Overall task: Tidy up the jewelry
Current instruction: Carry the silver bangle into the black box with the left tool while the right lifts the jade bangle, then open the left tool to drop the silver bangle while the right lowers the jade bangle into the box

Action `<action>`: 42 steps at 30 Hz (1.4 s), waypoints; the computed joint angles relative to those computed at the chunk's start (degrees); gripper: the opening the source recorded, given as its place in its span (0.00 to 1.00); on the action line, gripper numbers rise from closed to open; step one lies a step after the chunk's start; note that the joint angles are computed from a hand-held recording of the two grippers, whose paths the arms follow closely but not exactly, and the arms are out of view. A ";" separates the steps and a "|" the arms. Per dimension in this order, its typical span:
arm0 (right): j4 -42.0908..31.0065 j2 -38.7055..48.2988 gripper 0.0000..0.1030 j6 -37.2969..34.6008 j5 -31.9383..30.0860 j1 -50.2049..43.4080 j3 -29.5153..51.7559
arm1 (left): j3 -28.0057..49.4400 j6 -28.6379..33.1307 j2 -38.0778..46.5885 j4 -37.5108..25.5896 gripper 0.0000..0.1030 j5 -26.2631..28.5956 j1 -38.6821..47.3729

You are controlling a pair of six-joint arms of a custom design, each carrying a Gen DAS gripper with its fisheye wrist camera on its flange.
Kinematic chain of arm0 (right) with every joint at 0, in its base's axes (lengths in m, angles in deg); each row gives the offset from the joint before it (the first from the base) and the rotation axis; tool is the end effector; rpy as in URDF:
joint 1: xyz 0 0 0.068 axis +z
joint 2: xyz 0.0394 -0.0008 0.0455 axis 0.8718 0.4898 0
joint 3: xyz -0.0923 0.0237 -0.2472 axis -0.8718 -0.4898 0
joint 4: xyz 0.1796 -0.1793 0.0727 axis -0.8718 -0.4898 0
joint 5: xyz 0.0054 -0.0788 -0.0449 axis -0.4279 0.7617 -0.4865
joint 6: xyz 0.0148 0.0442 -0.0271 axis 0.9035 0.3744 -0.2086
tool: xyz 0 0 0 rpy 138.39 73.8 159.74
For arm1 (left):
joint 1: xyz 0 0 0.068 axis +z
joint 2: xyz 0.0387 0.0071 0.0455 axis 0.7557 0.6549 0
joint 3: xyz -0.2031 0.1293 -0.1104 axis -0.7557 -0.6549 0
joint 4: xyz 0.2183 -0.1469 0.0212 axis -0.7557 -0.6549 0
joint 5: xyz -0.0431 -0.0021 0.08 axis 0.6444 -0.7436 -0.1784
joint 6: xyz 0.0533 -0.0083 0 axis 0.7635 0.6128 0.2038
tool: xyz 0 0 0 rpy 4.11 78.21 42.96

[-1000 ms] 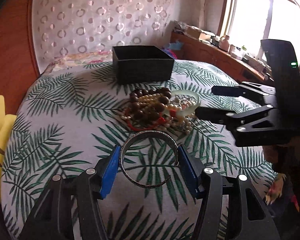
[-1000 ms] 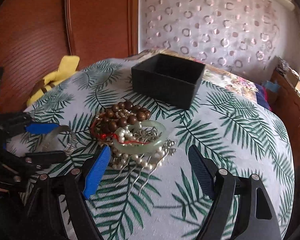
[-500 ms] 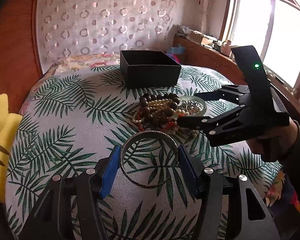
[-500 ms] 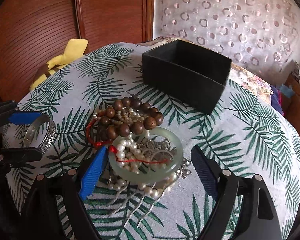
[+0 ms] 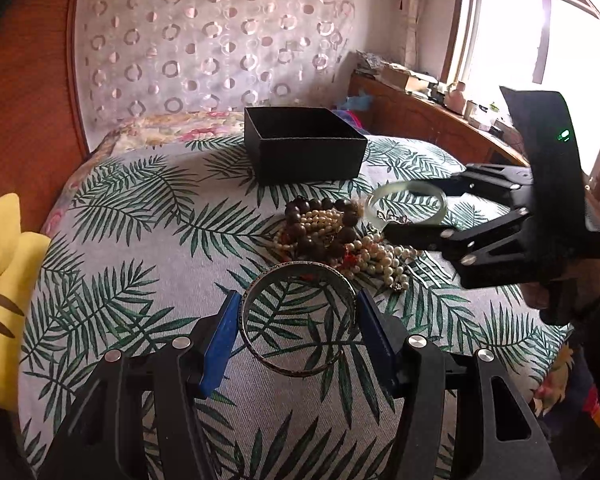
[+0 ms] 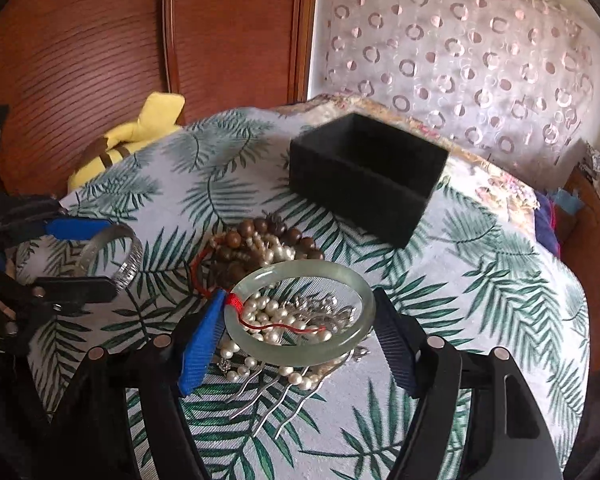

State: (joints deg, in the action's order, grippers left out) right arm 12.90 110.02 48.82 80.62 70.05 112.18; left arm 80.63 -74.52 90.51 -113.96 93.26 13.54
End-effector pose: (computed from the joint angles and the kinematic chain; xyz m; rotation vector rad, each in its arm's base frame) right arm 0.1266 0.0181 0.2634 -0.1652 2.3619 -0.0165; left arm 0.1924 -0.1491 0.2471 0.9640 2.1728 -0.5637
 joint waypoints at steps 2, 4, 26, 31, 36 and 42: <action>-1.01 -1.03 0.72 -0.47 0.19 -0.51 1.26 | 0.05 -0.06 -0.16 -0.05 0.54 0.01 -0.01; -1.88 -1.87 0.72 -1.54 -0.69 -2.21 2.45 | 0.57 -0.18 0.15 -0.07 0.54 -0.14 -0.25; 6.37 5.94 0.72 -14.49 -24.74 -34.01 5.38 | 28.09 -0.10 24.14 -0.05 0.54 -4.45 -5.06; 9.43 11.48 0.72 -15.63 -27.42 -36.10 7.85 | 38.13 -0.32 32.69 -2.11 0.54 -4.28 -4.82; 12.28 16.76 0.72 -16.14 -28.53 -36.37 10.17 | 46.81 -0.11 40.02 -4.33 0.54 -3.89 -4.69; 14.36 20.45 0.73 -16.67 -29.04 -36.52 11.07 | 52.55 -0.37 45.78 -5.94 0.54 -3.20 -4.82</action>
State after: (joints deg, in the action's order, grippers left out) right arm 27.26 130.47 32.14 51.58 33.53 123.25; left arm 133.18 -74.89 136.29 -119.91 90.07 8.72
